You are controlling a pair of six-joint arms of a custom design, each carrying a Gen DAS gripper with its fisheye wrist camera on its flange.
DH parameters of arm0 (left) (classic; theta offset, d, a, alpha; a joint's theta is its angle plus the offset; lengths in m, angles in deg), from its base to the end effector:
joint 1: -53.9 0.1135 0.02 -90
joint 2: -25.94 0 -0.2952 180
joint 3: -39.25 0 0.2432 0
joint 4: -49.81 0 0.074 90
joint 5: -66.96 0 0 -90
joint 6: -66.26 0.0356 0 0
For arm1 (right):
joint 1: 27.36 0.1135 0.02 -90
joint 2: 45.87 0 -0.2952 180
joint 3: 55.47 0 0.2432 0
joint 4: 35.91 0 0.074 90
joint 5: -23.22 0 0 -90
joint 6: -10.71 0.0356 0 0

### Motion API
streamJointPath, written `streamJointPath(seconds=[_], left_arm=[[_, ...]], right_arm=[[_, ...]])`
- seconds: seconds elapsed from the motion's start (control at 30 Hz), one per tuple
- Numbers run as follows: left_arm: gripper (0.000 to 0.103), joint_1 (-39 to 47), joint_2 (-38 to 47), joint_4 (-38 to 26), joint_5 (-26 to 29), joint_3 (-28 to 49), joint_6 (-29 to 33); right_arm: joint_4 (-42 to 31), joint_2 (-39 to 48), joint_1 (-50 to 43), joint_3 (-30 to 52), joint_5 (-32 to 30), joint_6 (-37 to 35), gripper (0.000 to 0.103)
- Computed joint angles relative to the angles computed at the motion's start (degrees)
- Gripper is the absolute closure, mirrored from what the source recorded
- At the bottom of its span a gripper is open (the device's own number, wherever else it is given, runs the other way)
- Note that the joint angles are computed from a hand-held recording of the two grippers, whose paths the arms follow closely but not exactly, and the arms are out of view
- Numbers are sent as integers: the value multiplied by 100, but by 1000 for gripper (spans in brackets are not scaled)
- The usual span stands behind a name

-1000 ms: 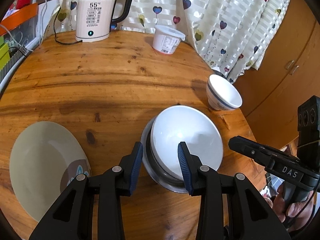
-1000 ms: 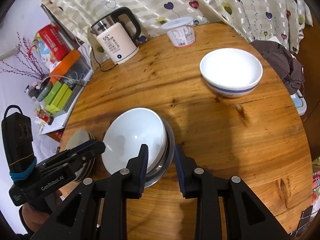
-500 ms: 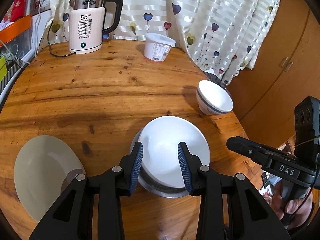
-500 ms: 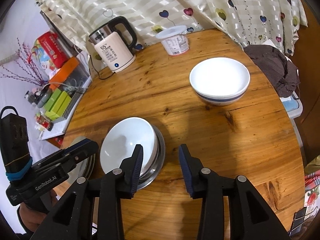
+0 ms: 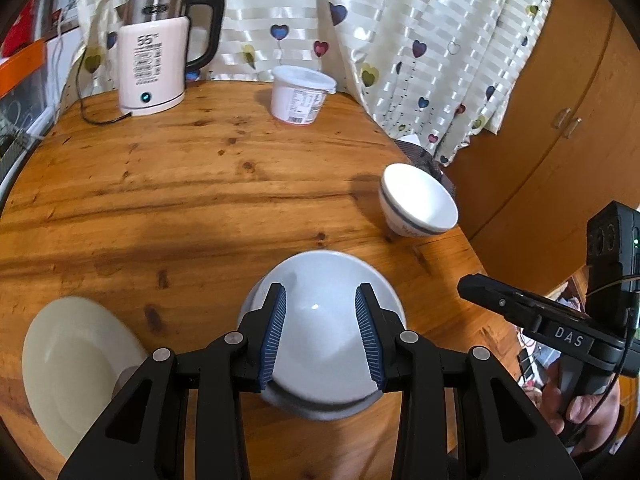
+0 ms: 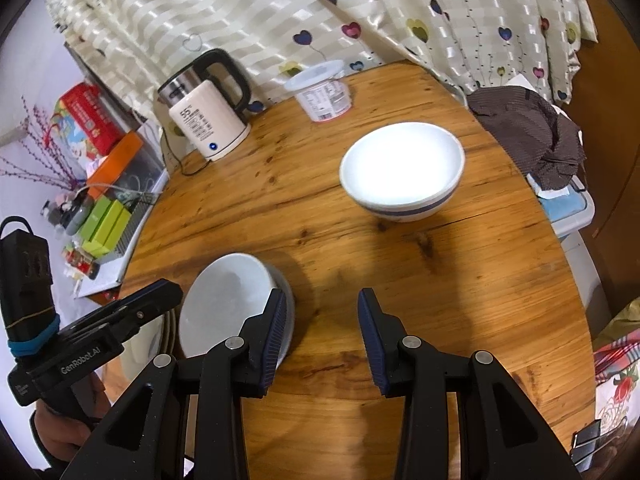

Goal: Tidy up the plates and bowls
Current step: 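Move both grippers to the other white bowl stack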

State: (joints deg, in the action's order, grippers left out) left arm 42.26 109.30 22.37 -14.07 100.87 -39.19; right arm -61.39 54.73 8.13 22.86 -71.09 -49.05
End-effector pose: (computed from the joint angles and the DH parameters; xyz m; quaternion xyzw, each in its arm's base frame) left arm 0.2762 -0.0626 0.2340 -0.0038 0.9347 -0.1527 0.3208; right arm 0.3021 0.2187 0.2304 -0.0562 0.9305 0.2249 0.2835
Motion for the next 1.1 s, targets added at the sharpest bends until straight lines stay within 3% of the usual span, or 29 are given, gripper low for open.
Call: streamJointPath(seconds=[0.4,1.1], left_arm=[[65,-245,1021,-255,254,1103,99],[65,-473,3262,-1424,773,3821,-41]], right_arm=[[-45,43,-550,92,-17,-90,66],[-143,1016,-1363,1045,-341,-94,68]])
